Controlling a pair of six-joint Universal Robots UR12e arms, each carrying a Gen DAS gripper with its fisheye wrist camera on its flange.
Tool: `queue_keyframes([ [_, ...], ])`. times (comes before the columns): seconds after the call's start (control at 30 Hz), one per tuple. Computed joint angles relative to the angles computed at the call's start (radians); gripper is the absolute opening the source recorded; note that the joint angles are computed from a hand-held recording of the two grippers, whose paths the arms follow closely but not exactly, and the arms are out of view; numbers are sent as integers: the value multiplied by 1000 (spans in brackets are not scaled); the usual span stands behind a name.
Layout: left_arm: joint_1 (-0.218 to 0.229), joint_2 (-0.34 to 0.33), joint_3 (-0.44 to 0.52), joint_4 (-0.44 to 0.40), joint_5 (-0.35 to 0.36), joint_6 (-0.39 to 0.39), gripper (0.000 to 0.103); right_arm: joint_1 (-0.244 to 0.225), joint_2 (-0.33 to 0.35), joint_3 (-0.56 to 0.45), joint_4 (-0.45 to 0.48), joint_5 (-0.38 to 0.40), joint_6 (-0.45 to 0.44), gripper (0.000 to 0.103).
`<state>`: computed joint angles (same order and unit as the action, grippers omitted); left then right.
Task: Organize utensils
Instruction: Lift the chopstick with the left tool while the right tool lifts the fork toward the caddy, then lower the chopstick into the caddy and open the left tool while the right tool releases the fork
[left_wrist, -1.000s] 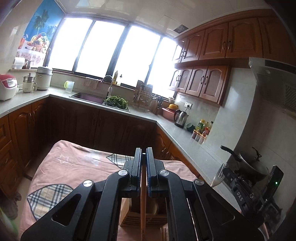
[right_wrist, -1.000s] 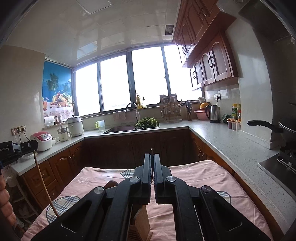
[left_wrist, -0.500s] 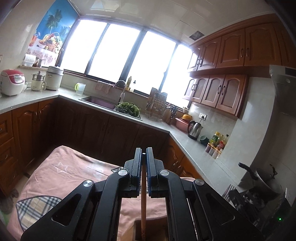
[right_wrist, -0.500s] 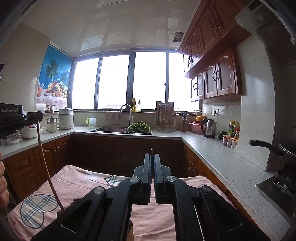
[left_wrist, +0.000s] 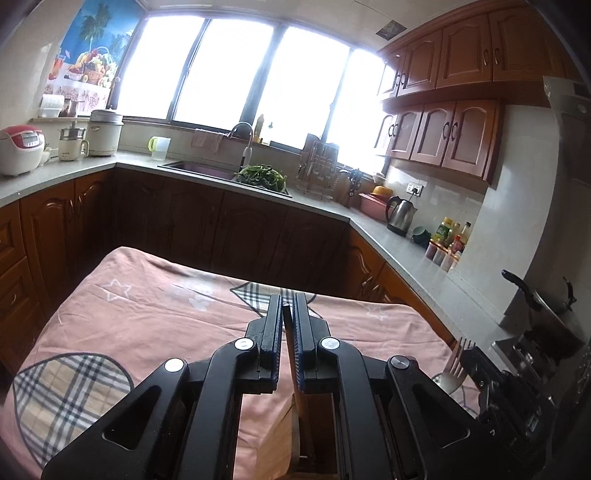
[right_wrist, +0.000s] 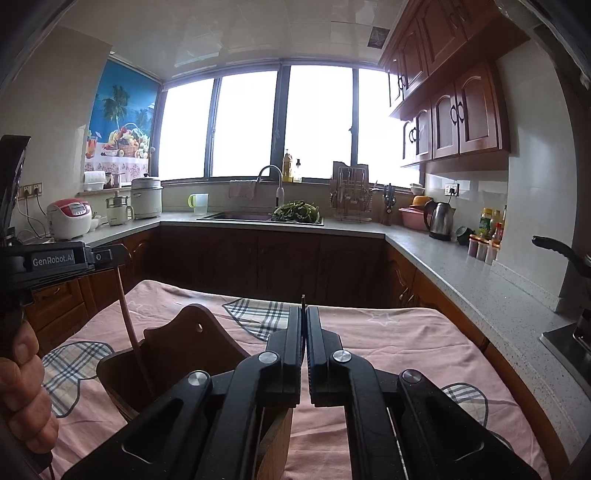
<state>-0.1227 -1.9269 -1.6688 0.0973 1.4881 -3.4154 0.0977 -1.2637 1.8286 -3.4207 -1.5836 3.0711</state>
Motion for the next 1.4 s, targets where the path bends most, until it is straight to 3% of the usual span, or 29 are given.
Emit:
queue_keyframes([
  [0.17, 1, 10, -2, -21, -12, 6, 5, -7, -12, 5, 18, 31, 3, 3],
  [0.33, 9, 19, -3, -48, -33, 2, 6, -33, -24, 3, 66, 105, 69, 7],
  [0.43, 8, 21, -1, -66, -31, 6, 12, -50, -30, 1, 95, 155, 122, 9],
  [0.5, 8, 23, -2, -71, -30, 2, 22, -60, -33, 2, 109, 183, 151, 9],
  [0.73, 9, 34, -13, -84, -34, -2, 31, -80, -44, 8, 137, 232, 211, 10],
  [0.8, 9, 41, -22, -81, -30, -1, 43, -83, -48, 10, 135, 235, 219, 17],
  [0.87, 8, 48, -30, -78, -27, -3, 45, -85, -52, 12, 131, 245, 226, 32],
  [1.13, 17, 93, -83, -83, -26, -13, 60, -93, -74, 28, 119, 266, 263, 33],
  [1.2, 20, 109, -105, -77, -22, -17, 69, -99, -88, 42, 110, 275, 281, 43],
  [1.4, 25, 172, -184, -107, -5, -4, 82, -126, -148, 118, 84, 303, 338, 71],
])
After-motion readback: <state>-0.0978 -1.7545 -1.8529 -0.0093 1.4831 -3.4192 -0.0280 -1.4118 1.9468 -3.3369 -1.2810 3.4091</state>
